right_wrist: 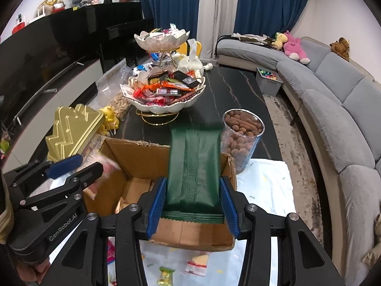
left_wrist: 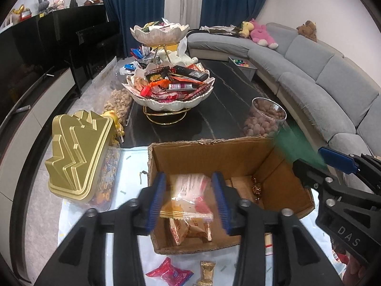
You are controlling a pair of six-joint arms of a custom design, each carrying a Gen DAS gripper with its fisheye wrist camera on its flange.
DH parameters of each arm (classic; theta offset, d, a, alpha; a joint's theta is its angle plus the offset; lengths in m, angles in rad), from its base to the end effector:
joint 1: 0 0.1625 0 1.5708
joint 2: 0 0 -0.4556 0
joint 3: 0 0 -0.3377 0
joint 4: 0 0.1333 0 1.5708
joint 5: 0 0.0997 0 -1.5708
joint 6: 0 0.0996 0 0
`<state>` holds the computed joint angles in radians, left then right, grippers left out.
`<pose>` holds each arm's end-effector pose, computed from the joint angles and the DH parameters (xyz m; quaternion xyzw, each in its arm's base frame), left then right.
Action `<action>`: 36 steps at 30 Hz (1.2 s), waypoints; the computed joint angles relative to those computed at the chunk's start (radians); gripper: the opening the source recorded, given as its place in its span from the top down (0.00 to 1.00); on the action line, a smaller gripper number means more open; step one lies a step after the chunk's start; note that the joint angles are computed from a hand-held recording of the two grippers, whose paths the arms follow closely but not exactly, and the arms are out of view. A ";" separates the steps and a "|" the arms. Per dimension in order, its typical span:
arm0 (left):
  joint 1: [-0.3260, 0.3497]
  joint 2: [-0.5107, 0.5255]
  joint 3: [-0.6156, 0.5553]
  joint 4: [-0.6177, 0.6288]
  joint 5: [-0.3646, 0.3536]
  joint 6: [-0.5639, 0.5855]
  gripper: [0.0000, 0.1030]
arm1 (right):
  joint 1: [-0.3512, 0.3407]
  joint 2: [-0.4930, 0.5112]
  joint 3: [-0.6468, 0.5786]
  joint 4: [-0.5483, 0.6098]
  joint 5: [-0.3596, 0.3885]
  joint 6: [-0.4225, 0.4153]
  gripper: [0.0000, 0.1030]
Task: Organize snacks
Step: 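Open both tools to drop the pastry and green bar into the box, then move both open tools back toward the candies on the cloth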
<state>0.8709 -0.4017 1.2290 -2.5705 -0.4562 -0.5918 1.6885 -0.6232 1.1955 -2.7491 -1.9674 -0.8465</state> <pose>-0.3151 -0.7199 0.0659 0.0002 0.8468 -0.3755 0.3768 0.1867 -0.7715 0.2268 0.3818 -0.8563 0.2063 0.2799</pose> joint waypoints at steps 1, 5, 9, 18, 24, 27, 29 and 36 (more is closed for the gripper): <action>0.000 0.001 0.001 -0.001 0.005 0.001 0.47 | -0.002 0.002 -0.002 -0.002 0.002 0.002 0.48; -0.004 0.001 0.003 0.014 0.030 -0.005 0.41 | -0.004 0.002 0.004 -0.026 0.006 0.003 0.39; -0.010 -0.005 0.012 0.036 0.041 -0.028 0.40 | -0.004 -0.001 0.008 -0.033 0.003 0.003 0.39; -0.030 -0.020 0.031 0.060 0.054 -0.056 0.40 | -0.001 -0.027 0.040 -0.049 0.009 0.000 0.39; -0.047 -0.034 0.044 0.083 0.067 -0.078 0.40 | 0.003 -0.049 0.063 -0.059 0.020 0.003 0.39; -0.061 -0.044 0.059 0.098 0.079 -0.095 0.40 | 0.004 -0.065 0.081 -0.066 0.027 0.006 0.39; -0.069 -0.053 0.073 0.106 0.086 -0.108 0.40 | 0.006 -0.078 0.101 -0.073 0.030 0.007 0.39; -0.105 -0.083 0.127 0.155 0.101 -0.179 0.40 | 0.006 -0.138 0.177 -0.096 0.050 0.013 0.39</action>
<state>0.7656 -0.4848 1.3557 -2.4157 -0.3551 -0.7706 1.6943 -0.7610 1.3728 -2.8449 -1.9174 -0.8337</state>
